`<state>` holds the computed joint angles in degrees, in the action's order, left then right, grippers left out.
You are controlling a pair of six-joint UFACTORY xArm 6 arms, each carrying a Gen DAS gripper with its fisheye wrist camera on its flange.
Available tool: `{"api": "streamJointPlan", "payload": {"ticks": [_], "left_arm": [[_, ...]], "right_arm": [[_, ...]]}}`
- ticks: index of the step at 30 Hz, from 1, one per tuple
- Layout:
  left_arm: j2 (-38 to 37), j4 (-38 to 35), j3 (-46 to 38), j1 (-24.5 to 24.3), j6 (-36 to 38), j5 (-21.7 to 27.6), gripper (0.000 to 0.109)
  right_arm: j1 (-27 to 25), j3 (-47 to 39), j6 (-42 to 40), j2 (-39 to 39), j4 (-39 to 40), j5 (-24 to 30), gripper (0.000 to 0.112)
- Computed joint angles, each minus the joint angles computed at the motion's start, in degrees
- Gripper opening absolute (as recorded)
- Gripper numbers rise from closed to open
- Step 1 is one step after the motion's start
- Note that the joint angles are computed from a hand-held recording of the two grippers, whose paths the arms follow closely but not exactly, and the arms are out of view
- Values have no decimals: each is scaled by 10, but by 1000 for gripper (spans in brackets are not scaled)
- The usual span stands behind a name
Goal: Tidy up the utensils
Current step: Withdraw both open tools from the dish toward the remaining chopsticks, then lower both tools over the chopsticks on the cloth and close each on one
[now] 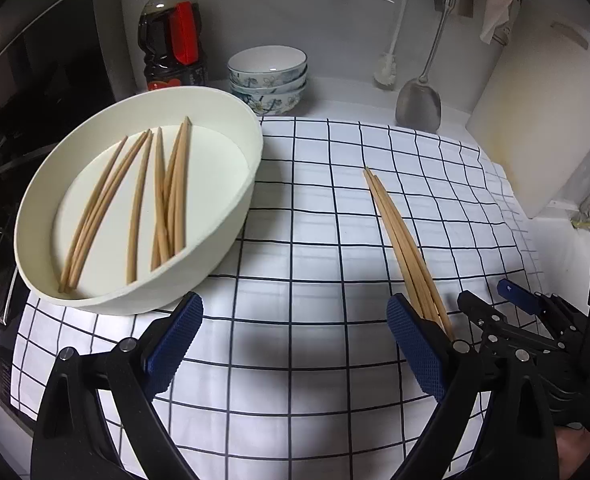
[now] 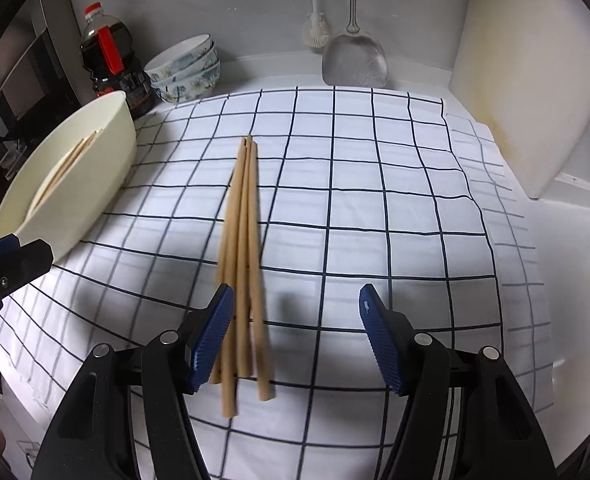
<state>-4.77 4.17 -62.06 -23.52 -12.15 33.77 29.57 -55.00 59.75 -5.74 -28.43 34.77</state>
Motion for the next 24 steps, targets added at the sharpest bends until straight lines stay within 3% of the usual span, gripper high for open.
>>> {"api": "streamJointPlan", "payload": {"ticks": [24], "left_arm": [[38, 14, -4, -20, -25, 0, 91]], "right_arm": [[-11, -3, -49, 47, -22, -40, 62]]}}
